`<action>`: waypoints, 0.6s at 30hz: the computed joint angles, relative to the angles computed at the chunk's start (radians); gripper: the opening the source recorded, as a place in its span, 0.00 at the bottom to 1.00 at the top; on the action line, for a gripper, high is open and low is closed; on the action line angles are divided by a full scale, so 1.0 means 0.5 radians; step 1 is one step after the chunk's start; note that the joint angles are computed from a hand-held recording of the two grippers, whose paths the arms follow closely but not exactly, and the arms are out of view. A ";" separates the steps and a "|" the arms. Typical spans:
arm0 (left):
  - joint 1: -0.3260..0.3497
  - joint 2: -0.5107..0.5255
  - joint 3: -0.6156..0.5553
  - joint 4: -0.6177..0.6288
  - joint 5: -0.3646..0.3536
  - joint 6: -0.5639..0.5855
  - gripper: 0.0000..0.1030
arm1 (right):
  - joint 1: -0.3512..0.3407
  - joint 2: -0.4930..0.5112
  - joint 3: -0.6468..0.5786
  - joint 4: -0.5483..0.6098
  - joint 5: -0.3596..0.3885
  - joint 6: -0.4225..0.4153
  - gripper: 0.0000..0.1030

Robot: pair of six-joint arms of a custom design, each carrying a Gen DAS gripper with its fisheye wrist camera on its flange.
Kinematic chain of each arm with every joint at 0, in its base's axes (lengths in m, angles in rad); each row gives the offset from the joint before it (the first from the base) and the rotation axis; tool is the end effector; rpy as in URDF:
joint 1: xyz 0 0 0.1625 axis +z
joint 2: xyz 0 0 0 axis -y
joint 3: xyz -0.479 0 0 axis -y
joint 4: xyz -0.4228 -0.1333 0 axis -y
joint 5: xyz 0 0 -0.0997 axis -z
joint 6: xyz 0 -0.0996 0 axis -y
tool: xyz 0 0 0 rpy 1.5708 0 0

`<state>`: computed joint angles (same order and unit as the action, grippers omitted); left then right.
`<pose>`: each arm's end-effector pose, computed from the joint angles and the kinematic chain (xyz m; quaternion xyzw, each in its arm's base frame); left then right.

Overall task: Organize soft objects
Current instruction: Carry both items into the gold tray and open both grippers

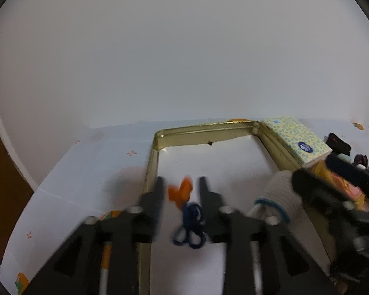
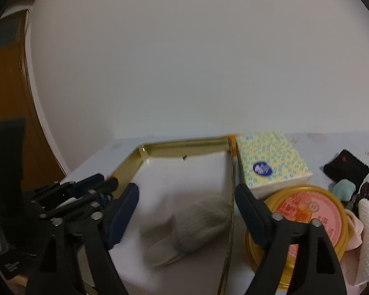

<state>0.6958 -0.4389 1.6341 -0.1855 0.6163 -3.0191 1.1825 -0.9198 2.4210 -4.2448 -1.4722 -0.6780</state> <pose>-0.2730 -0.5076 -0.1291 0.2966 0.8104 -0.3909 0.3201 -0.0378 -0.4704 0.1753 0.1471 -0.8193 0.4969 0.2456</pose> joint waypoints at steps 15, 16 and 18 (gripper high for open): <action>-0.045 -0.087 0.214 -0.571 -0.086 0.245 0.98 | -0.081 0.070 0.059 -0.530 -0.021 0.083 0.81; -0.047 -0.088 0.222 -0.587 -0.078 0.250 0.98 | -0.082 0.072 0.066 -0.542 -0.037 0.077 0.81; -0.056 -0.088 0.236 -0.625 -0.072 0.274 0.98 | -0.098 0.073 0.099 -0.597 -0.050 0.055 0.81</action>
